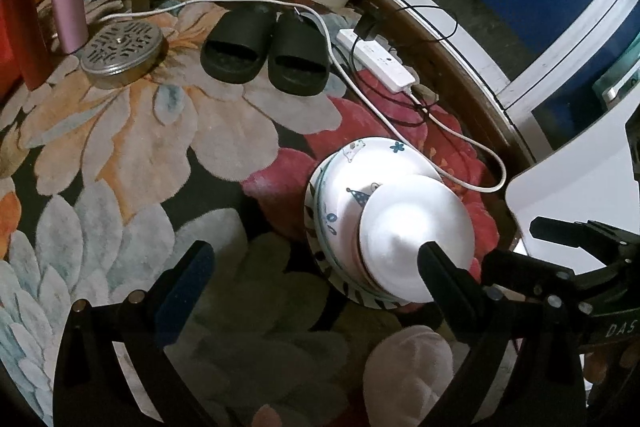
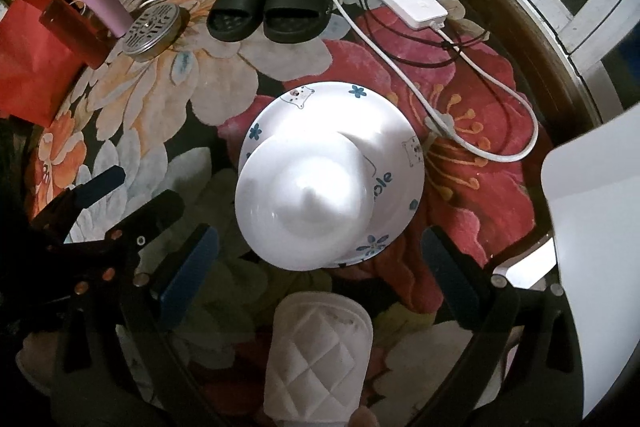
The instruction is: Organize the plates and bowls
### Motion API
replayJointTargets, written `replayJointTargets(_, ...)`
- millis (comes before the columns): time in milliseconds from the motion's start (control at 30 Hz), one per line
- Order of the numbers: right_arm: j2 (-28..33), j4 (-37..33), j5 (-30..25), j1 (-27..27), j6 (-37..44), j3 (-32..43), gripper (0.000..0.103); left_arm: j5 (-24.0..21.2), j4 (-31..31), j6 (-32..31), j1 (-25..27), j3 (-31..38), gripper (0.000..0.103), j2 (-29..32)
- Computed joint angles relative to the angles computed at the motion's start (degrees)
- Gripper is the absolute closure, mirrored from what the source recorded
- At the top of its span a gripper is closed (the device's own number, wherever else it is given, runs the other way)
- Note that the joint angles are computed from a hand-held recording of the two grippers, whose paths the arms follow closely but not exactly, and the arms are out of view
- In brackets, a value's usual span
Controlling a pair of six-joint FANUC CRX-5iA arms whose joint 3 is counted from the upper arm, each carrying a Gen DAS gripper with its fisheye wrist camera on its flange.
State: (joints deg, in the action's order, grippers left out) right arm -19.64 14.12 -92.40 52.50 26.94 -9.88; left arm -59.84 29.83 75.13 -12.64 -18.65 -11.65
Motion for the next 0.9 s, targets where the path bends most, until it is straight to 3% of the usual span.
replayJointTargets(400, 0.28, 3.14, -2.78, 3.24, -1.32, 0.97, 0.001, -1.63, 0.73, 0.95, 0.9, -0.13, 0.002, -1.23)
replayJointTargets(467, 0.23, 4.11, -3.14, 4.07, -1.41, 1.05, 0.001, -2.32, -2.42, 3.63, 0.56, 1.3, 0.002, -1.34)
replayJointTargets(767, 0.24, 5.4, -4.68, 5.67, -1.73, 1.4, 0.002, -2.82, -3.45, 3.32, 0.38, 1.88, 0.002, -1.83)
replayJointTargets(900, 0.11, 5.72, -4.93, 5.97, -2.43, 1.49, 0.002, -3.36, -7.88, 6.34, -0.58, 3.36, 0.002, -2.15)
